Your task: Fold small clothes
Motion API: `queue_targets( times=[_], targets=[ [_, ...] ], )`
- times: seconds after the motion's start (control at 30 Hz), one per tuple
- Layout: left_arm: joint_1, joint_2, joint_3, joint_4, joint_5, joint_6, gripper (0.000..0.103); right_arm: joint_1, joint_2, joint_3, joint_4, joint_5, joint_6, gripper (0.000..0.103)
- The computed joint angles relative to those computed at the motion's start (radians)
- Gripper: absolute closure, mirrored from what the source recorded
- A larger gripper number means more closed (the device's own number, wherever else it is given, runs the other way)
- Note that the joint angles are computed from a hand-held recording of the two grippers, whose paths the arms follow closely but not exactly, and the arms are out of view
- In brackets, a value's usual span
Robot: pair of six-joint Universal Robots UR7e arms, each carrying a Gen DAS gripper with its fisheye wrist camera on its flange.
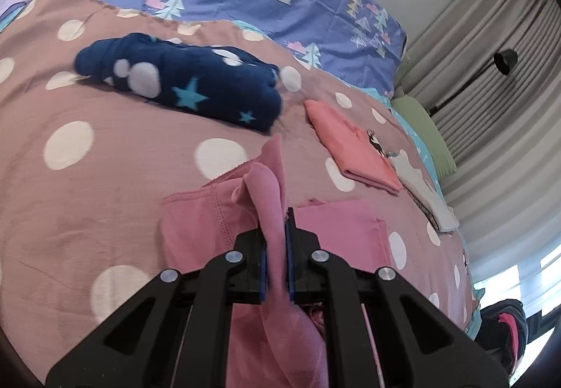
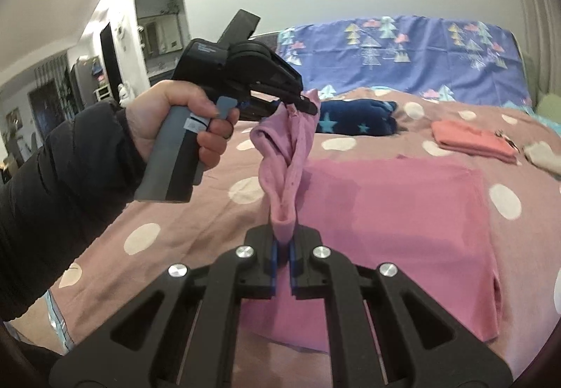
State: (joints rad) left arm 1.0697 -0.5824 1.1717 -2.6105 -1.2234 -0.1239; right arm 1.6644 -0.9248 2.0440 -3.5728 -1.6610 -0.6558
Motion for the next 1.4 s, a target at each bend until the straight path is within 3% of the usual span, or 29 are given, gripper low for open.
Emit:
queue_targets(
  times=[0.33, 0.77, 1.13, 1.4],
  targets=[
    [-0.048, 0.137, -0.154, 0.105, 0.019, 0.013, 0.095, -0.106, -0.099, 0.056, 0.012, 0.058, 0.087, 0.098],
    [-0.091, 0.256, -0.304, 0.224, 0.036, 0.011, 0.096, -0.187, -0.166, 0.09, 0.045, 0.113, 0.16, 0.098],
    [-0.126, 0.412, -0.514, 0.407, 0.109, 0.03, 0.096, -0.269, -0.212, 0.11, 0.075, 0.159, 0.281, 0.098],
    [-0.142, 0.498, -0.641, 0.482, 0.17, 0.042, 0.096, -0.29, -0.22, 0.124, 0.054, 0.182, 0.313, 0.098]
  ],
)
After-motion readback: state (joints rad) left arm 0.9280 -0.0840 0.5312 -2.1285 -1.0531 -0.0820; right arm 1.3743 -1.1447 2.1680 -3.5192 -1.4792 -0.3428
